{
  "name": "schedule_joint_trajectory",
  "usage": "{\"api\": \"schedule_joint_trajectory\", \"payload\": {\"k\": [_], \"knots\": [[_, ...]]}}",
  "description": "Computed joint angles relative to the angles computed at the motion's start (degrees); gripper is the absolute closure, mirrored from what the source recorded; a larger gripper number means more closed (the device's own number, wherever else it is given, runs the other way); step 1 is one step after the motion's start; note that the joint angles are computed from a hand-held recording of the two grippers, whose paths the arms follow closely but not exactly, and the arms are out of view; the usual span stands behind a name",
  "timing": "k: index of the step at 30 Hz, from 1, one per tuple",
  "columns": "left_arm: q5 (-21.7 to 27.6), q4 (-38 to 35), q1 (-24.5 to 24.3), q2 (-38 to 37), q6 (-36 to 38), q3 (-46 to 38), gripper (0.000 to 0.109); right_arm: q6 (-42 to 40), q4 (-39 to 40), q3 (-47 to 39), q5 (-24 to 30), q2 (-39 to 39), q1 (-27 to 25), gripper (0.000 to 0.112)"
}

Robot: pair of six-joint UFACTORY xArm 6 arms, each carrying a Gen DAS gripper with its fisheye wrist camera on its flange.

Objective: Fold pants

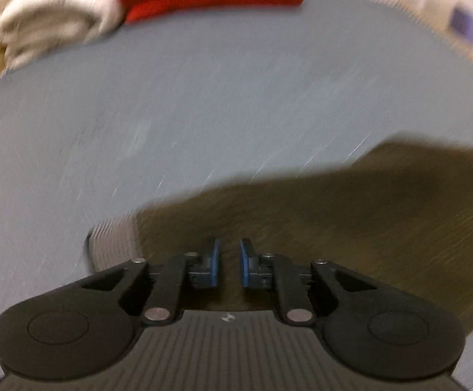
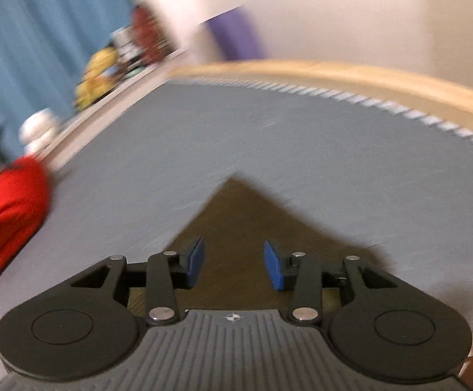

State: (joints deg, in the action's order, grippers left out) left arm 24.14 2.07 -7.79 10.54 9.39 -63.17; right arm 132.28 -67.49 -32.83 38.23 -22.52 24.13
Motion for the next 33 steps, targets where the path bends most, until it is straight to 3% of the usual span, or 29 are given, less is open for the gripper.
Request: {"api": "schedule_joint_trajectory", "payload": {"k": [2, 4, 6, 7, 8, 10, 14, 19, 21, 25, 29, 31, 33], "knots": [[0.6, -2.5, 0.8, 0.6, 0.9, -0.3, 0.101, -1.6, -4.2, -2.3, -6.8, 3.3, -1.5, 0.068], [-2.3, -9.5, 1.2, -1.0, 5.0, 0.9, 0.099, -6.0, -6.7, -5.9, -9.3, 6.9, -0.9, 0.068], [-8.5, -9.0, 1.4, -2.7, 3.6, 2.9, 0.079, -11.4, -9.1, -9.5, -11.4, 9.8, -0.5, 0.068], [-10.9, -6.5, 1.8, -2.8, 0.6, 3.4, 0.059, -13.7, -10.7, -11.2, -11.9, 11.3, 0.4, 0.068], [-12.2, -3.3, 2.4, -2.6, -3.3, 3.4, 0.045, -15.9, -12.2, -12.8, -13.1, 12.6, 1.1, 0.068], [-12.3, 3.8, 3.7, -1.3, -11.7, 2.4, 0.039, -19.6, -14.5, -16.0, -16.9, 15.3, 1.6, 0.068], [-10.5, 5.8, 4.6, 2.4, -13.7, -0.4, 0.034, -35.7, -8.7, -21.1, -24.9, 20.7, 2.6, 0.068], [-11.6, 4.0, 4.7, 3.4, -11.6, -0.8, 0.030, -60.8, 9.6, -21.2, -28.6, 22.9, 6.2, 0.068], [-11.8, 9.9, 5.1, 3.9, -16.8, -1.3, 0.030, -69.1, 16.7, -21.7, -28.9, 24.0, 7.9, 0.067], [-10.7, 13.6, 4.8, 5.3, -18.9, -2.5, 0.037, -78.4, 25.0, -22.5, -27.4, 25.8, 11.2, 0.065], [-11.2, 24.3, 4.6, 6.8, -24.1, -3.4, 0.039, -93.5, 40.5, -23.2, -21.3, 27.4, 14.1, 0.063], [-12.2, 28.3, 4.8, 7.2, -26.1, -3.3, 0.038, -97.5, 42.8, -24.6, -16.9, 28.1, 15.0, 0.063], [-12.6, 28.4, 4.8, 7.0, -26.1, -3.0, 0.038, -99.1, 44.3, -24.9, -16.1, 28.2, 15.4, 0.063]]}}
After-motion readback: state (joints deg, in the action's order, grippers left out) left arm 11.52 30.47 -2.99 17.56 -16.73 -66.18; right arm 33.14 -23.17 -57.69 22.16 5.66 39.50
